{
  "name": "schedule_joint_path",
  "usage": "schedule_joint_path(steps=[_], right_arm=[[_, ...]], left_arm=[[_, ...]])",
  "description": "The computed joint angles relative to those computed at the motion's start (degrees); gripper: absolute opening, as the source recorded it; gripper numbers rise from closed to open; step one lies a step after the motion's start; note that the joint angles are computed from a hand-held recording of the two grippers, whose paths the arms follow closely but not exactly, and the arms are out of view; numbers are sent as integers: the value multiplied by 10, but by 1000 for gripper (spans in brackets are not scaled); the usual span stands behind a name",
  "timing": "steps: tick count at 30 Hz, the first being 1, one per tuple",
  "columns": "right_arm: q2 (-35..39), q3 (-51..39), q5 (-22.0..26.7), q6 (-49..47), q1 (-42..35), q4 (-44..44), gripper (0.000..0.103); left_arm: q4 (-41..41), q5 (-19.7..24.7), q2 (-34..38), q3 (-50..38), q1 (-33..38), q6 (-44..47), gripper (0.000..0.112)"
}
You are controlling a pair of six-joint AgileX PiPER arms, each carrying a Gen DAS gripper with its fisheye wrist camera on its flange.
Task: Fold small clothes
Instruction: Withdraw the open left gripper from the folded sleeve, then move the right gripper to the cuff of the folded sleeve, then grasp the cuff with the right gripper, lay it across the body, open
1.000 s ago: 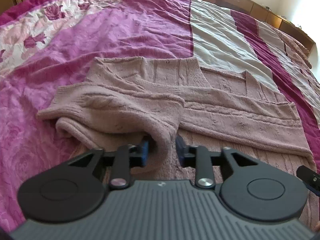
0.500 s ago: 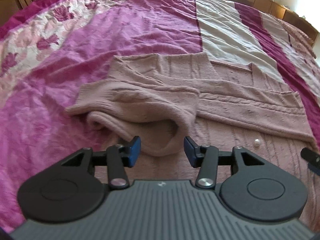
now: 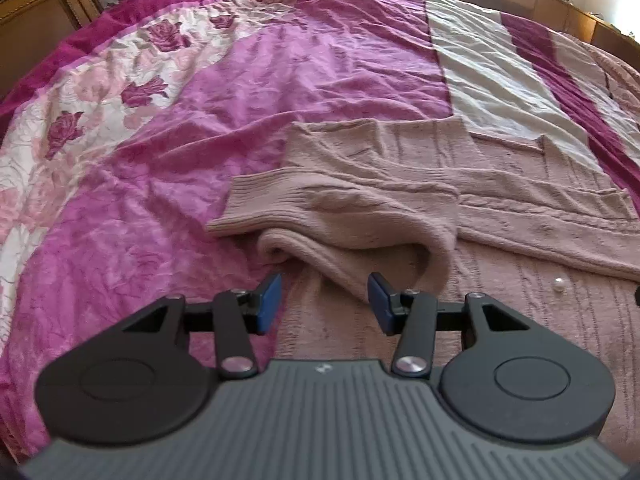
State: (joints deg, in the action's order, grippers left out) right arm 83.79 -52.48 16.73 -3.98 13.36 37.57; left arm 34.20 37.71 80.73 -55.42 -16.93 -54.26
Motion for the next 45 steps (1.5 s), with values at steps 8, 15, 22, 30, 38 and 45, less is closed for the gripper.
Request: schedule_joint_path(steps=[8, 15, 22, 30, 38, 45], right_arm=[[30, -54, 36, -34, 21, 44, 96], [72, -119, 74, -26, 40, 44, 96], [125, -189, 118, -16, 51, 51, 96], [210, -295, 172, 8, 60, 63, 96], [320, -448, 266, 48, 73, 64, 96], [400, -556, 330, 94, 91, 51, 93]], left_arm=[[6, -1, 0, 13, 22, 5, 49], [7, -5, 9, 19, 32, 2, 49], [17, 7, 9, 11, 47, 9, 49], [36, 29, 12, -1, 57, 11, 50], [0, -26, 15, 12, 65, 32, 50], [-7, -58, 10, 36, 65, 40, 50]])
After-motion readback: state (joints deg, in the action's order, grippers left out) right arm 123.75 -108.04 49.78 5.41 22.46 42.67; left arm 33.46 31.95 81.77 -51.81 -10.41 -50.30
